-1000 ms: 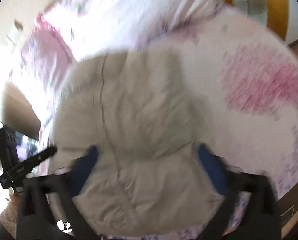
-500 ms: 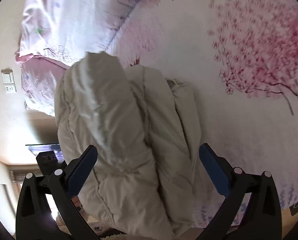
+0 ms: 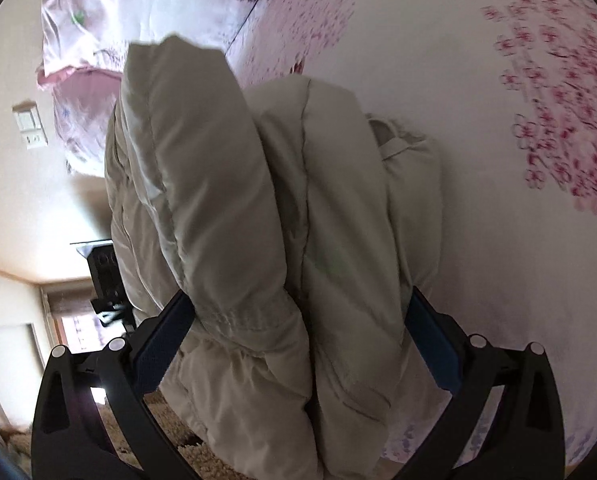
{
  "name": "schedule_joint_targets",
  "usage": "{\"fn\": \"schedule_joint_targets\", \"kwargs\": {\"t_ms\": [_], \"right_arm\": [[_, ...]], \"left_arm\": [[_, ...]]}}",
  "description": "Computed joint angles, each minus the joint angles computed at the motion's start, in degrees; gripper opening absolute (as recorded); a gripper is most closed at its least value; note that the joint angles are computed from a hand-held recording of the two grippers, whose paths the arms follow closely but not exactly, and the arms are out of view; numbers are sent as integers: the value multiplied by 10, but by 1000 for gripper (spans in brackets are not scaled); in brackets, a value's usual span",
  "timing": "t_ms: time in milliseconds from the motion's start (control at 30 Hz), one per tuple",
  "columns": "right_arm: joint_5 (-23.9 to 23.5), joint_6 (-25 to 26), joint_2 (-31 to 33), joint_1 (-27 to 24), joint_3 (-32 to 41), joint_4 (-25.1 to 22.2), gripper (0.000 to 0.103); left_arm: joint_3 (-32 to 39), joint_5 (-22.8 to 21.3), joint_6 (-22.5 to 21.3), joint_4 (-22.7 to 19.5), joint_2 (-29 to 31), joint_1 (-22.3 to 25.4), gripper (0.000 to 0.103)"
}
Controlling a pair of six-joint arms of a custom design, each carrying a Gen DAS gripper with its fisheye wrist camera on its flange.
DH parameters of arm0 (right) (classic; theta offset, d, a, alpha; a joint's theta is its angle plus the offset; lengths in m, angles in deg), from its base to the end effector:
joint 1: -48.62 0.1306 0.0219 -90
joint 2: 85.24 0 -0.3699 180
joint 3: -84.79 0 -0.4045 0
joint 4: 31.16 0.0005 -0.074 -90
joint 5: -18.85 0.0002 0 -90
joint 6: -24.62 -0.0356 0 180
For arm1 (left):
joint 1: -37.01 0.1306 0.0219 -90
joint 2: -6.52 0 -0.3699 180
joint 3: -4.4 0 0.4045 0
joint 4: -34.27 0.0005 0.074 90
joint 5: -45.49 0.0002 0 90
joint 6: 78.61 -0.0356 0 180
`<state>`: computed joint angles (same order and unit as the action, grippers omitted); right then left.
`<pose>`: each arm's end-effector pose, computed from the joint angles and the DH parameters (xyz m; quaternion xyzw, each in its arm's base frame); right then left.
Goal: Fold large clothes
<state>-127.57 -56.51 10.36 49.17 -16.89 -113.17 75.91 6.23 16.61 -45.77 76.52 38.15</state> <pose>0.4286 0.0333 0.2862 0.0340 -0.8785 -0.4751 0.0370 0.3192 -0.0217 0.3942 -0.0071 0.9000 -0.4293 0.0751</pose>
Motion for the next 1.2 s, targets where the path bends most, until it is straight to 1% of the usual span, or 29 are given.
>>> {"fn": "schedule_joint_targets", "kwargs": {"t_ms": [133,200,233,300,333,367,433,467,500,633,667,700,733,767,833,867,933,1000,1033,1067,1100,1200], "right_arm": [[3,36,23,9,15,-15,102],[18,36,24,11,20,-7,102],[28,28,17,12,19,7,102],[39,34,8,11,15,12,102],[34,39,9,12,13,9,102],[25,46,15,12,10,1,102],[11,48,17,12,12,-1,102],[1,60,23,13,17,-14,102],[-8,72,29,15,20,-24,102],[-37,112,54,29,34,-51,102],[-50,121,61,32,37,-57,102],[-54,127,64,33,39,-59,102],[-54,140,68,37,43,-67,102],[-57,143,71,39,45,-71,99],[-82,158,82,37,46,-86,86],[-92,163,82,35,43,-87,82],[-116,173,78,31,34,-84,69],[-133,184,74,26,24,-85,64],[-144,188,71,25,20,-83,60],[-150,203,72,20,18,-94,58],[-159,220,69,14,13,-107,55],[-191,226,67,14,5,-107,49]], "left_arm": [[-5,9,6,14,9,-5,101],[-7,11,14,20,11,-7,101],[-7,11,18,22,11,-7,101],[-15,13,12,21,3,-1,101],[-19,18,15,25,3,-1,101],[-23,25,6,18,2,5,101],[-34,40,6,18,1,12,101],[-42,51,6,20,0,17,101],[-51,60,-4,16,-2,27,101],[-80,87,28,49,-16,34,101],[-88,89,28,50,-24,38,101],[-93,90,37,58,-30,39,101],[-98,89,37,58,-36,42,101],[-103,86,43,63,-44,42,101],[-109,85,45,63,-55,46,100],[-111,85,48,65,-61,47,98],[-115,90,37,54,-72,56,91],[-111,94,12,28,-77,70,87],[-111,95,8,23,-82,71,85],[-110,96,2,15,-85,76,83],[-107,96,-3,11,-84,80,80],[-99,92,-14,3,-90,90,75]]}}
